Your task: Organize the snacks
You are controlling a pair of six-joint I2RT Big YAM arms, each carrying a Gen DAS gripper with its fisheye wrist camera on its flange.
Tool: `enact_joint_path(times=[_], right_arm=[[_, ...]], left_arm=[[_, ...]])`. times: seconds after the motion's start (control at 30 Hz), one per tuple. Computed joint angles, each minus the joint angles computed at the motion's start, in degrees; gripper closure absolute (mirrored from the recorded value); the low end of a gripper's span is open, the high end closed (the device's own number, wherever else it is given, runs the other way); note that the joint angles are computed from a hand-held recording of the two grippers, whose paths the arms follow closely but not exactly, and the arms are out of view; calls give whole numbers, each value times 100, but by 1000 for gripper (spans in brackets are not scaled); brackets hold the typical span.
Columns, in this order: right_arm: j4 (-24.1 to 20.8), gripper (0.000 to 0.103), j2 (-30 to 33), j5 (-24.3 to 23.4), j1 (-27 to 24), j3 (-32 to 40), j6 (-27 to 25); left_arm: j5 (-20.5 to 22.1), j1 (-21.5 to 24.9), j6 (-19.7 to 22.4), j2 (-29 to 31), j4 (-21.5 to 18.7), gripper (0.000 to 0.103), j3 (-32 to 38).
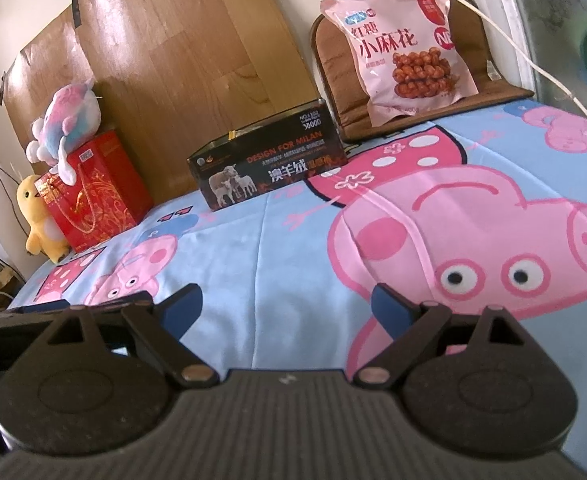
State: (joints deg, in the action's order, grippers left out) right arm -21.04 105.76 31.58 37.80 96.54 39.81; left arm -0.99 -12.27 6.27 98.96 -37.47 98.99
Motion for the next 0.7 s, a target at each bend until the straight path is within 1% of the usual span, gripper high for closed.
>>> enact_joint_path(times=[0.13,0.27,0.43,0.7], right_arm=[[-35,8,4,104,-116,73,-165],[-114,8,37,157,-248,170,-215],[-101,8,78,198,-355,241,-309],[-84,8,114,87,-477,275,-343]], left_arm=[[43,-77,27,255,-239,0,416],[49,-154,30,553,-497,0,898],[39,-225,-57,931,-866,0,1526],[-136,-367,-36,1208,-1045,0,1941]])
